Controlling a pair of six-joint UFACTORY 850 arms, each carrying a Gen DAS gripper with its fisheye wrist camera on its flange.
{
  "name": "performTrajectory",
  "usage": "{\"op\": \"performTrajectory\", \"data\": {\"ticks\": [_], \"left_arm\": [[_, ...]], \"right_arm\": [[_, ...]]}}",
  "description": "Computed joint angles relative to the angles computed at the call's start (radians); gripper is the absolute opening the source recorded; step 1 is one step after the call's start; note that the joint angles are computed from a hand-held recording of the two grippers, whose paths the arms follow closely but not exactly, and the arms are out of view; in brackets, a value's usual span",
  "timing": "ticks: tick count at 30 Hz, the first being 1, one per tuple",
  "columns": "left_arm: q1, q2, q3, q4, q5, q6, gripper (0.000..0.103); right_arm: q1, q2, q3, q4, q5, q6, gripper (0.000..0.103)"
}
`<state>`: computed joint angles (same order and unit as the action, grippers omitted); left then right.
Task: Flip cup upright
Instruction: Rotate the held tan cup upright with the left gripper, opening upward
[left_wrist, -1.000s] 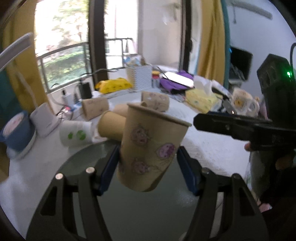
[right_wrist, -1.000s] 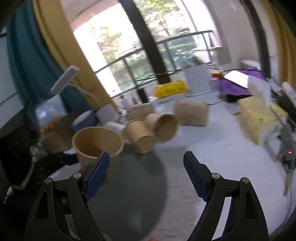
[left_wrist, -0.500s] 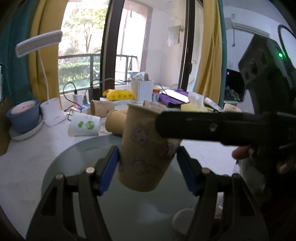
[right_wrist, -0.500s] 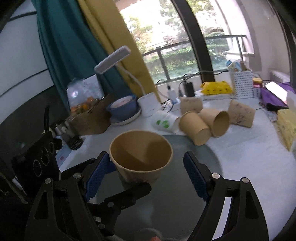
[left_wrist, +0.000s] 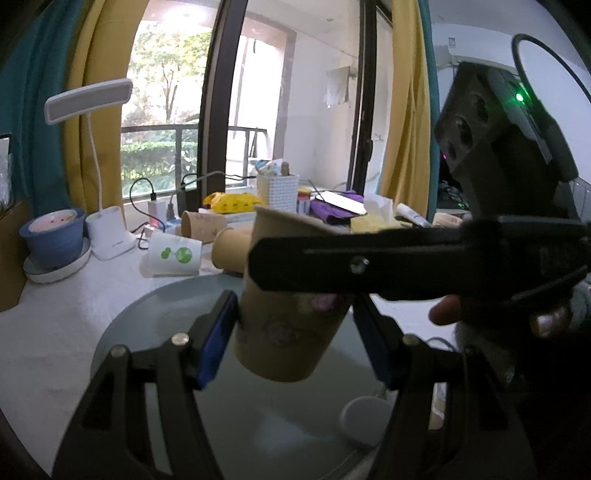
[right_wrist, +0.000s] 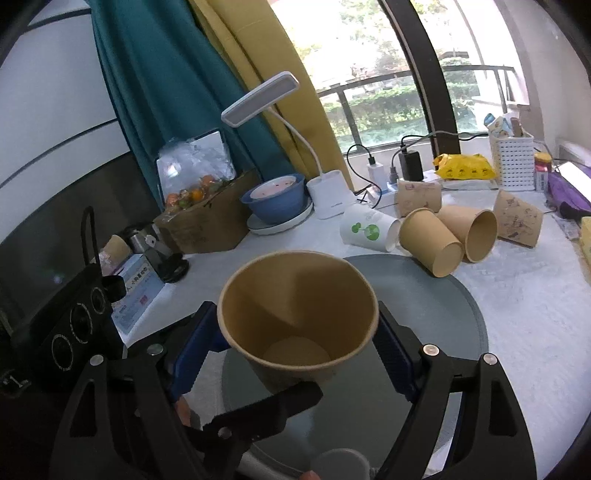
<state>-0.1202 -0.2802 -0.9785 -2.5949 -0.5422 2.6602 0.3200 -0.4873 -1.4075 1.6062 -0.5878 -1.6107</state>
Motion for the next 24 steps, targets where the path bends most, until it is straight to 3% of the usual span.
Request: {"op": "performTrajectory", "data": {"ticks": [8, 22, 24], "left_arm": [[-0.010, -0.021, -0.024, 0.010, 0.037, -0.005, 0.066], [-0.031, -0.071, -0.083, 0.080, 0.132, -0.082, 0.067], [-0.033, -0.076, -0.091, 0.106, 0.153, -0.107, 0.072]], "right_arm": [[-0.016, -0.035, -0.030, -0.024, -0.020, 0.038, 0.072], [-0.041, -0.092, -0.078, -0.064, -0.029, 0.099, 0.068], [-0.042, -0.096, -0.083, -0.065, -0.018, 0.100, 0.068]]}}
